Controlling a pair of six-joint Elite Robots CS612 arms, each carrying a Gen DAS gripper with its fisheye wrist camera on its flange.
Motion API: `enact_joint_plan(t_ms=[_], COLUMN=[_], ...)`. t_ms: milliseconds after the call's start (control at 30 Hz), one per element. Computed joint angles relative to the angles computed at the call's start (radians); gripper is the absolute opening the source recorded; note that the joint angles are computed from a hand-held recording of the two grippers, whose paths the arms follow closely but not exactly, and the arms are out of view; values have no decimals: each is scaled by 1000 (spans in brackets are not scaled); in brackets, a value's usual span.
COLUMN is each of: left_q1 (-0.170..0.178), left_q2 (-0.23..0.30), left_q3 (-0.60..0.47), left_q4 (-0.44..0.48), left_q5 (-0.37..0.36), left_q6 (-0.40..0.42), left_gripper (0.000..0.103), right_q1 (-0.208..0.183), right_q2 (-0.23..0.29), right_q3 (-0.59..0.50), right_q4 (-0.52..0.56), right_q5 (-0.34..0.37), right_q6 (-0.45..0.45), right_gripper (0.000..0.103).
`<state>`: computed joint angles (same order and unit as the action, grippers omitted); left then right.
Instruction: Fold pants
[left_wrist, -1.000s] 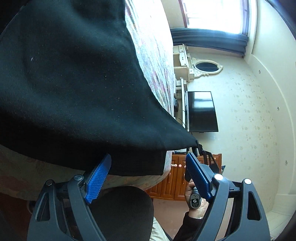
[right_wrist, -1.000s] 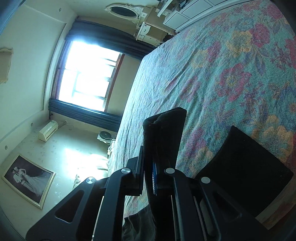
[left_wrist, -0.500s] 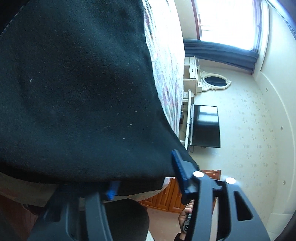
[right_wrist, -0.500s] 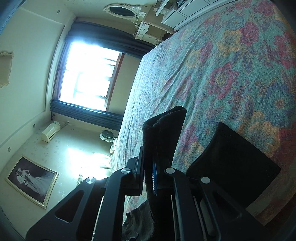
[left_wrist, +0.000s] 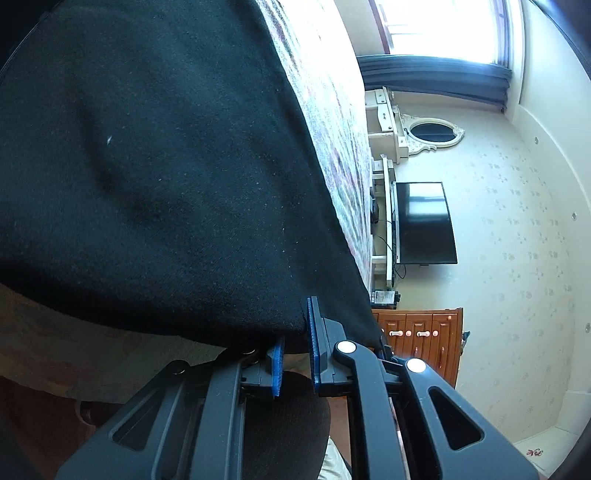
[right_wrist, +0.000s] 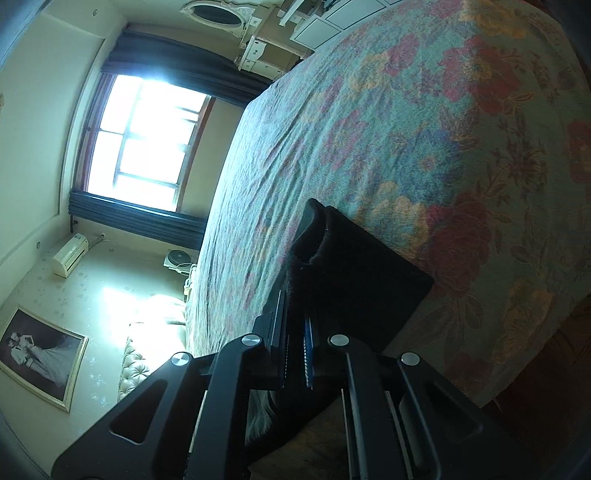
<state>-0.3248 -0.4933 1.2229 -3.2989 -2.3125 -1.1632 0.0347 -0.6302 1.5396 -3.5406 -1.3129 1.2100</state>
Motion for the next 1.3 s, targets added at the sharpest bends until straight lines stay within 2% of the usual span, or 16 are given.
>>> enact_joint_plan(t_ms=[333,433,467,500,667,733,800,833,867,900,933,967,1133,1200,1233,1300], left_q1=[-1,4,6,8,3,2,1,1,3,6,9,14,45,59,65,71], left_q2=[-14,-2,0,3,-25,-33,-42,-48,-51,-51,-55,-58,-82,-97,-109,-132], left_q3=[29,17,16,13,26,25,26,30,31,28,33,34,33,39,42,43], left_q4=[22,11,7,10,98,111,106,92,76,64,61,69,163,202,241,329], left_q5=[27,-5,-20,-35,-97,-125,-123,-107,-93,-82,-69,-55,44,94,132,215], left_q6=[40,16,5,4,201,282,341,360,365,362,359,361,406,440,478,584], left_gripper=[11,11,11,12,13,19,46,53,65,74,76,76,81,86,87,88], right_q1=[-4,-8,-10,-13,-19,-21,-22,-23,-23,-23,-20,-21,-25,-25,-23,-24], right_q2=[19,19,15,10,21,41,55,62,67,64,53,43,26,2,-17,-50], right_q3=[30,60,74,87,91,71,42,34,27,25,27,33,37,43,52,69], right_q4=[29,-24,-44,-51,-94,-129,-117,-116,-111,-86,-40,-9,37,91,128,150], right_q5=[9,-24,-42,-57,-34,-5,28,39,47,44,23,6,-2,-7,-42,-104], right_q6=[56,131,155,167,165,176,164,161,156,136,97,56,-26,-73,-105,-170], right_gripper=[8,18,29,33,38,40,53,53,53,37,24,18,18,32,38,62])
